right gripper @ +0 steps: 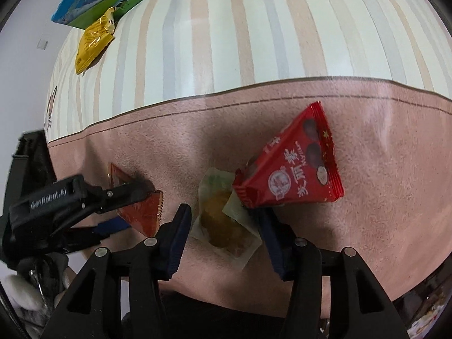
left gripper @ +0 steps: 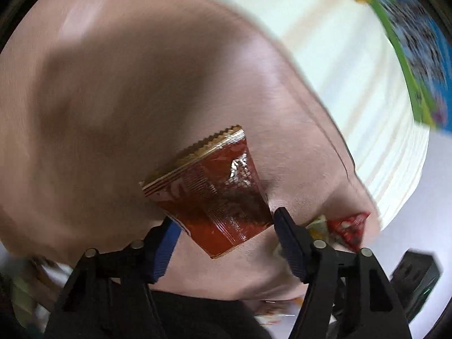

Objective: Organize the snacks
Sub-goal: 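Grasp the red sauce packet with left tool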

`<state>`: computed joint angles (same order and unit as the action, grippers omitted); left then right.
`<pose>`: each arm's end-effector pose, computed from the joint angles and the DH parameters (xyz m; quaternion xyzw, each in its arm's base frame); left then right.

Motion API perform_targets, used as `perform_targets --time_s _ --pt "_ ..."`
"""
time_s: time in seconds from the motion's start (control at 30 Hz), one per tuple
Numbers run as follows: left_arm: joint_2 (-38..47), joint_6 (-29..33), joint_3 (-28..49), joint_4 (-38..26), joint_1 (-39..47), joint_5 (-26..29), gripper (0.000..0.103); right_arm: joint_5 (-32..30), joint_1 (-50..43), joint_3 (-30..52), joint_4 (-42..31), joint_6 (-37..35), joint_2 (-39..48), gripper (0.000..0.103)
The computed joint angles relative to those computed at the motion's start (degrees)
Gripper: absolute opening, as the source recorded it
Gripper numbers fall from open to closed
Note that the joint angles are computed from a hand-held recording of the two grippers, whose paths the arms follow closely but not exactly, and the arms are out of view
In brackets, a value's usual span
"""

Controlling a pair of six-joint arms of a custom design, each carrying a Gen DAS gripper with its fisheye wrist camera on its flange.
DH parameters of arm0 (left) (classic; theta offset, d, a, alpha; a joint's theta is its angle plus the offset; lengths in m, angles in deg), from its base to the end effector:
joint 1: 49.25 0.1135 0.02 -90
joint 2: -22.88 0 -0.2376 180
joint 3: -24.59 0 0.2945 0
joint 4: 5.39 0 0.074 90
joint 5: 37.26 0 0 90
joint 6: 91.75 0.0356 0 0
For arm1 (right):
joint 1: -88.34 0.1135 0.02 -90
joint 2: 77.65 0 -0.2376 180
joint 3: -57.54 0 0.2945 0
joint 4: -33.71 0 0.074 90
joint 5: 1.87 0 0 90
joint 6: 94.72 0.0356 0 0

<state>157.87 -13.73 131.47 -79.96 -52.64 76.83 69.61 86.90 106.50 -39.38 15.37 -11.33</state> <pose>0.4228 -0.0396 0.0389 0.0958 -0.9675 0.1911 0.1348 0.2050 0.0062 0.1355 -0.1850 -0.9695 -0.1582 0.0299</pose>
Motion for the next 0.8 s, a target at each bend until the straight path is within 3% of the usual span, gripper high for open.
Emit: perform_targets --time_s 0.07,0.23,0.3,0.37,0.47,0.6,0.67,0.73,0.8 --pt "-1.08 2.87 0.76 0.77 -1.50 -3.80 0.063 -0.07 -3.01 -0.61 -1.76 -3.53 -1.17 0.054" --pt "-4.33 17.41 1.60 4.80 -6.92 -17.64 0.062 0.25 1.40 0.92 1.00 1.00 1.56 0.055" --pt "-2.76 21.64 3.98 3.87 -7.39 -19.01 0.062 0.19 2.62 0.92 1.23 2.54 1.71 0.056" --pt "0.71 20.40 8.34 0.32 -6.07 -16.48 0.063 -0.11 3.47 1.02 2.00 4.28 2.62 0.059" --pt "7.24 14.41 15.71 -5.36 -1.20 -7.20 0.064 -1.11 4.42 0.80 3.94 6.43 4.01 0.061" --pt "10.75 5.80 18.67 -5.68 3.42 2.32 0.072 -2.11 4.74 0.60 5.67 7.68 5.91 0.061" --pt "11.81 2.77 19.97 -5.84 4.03 3.16 0.072 -1.78 4.84 0.47 5.98 7.63 6.32 0.061" --pt "12.15 4.13 20.94 -6.62 3.96 0.35 0.072 -1.37 5.51 0.59 6.75 8.59 7.23 0.061" --pt "10.45 0.28 19.93 -3.83 -3.15 -3.16 0.071 -0.99 6.05 0.25 7.72 9.99 7.37 0.061"
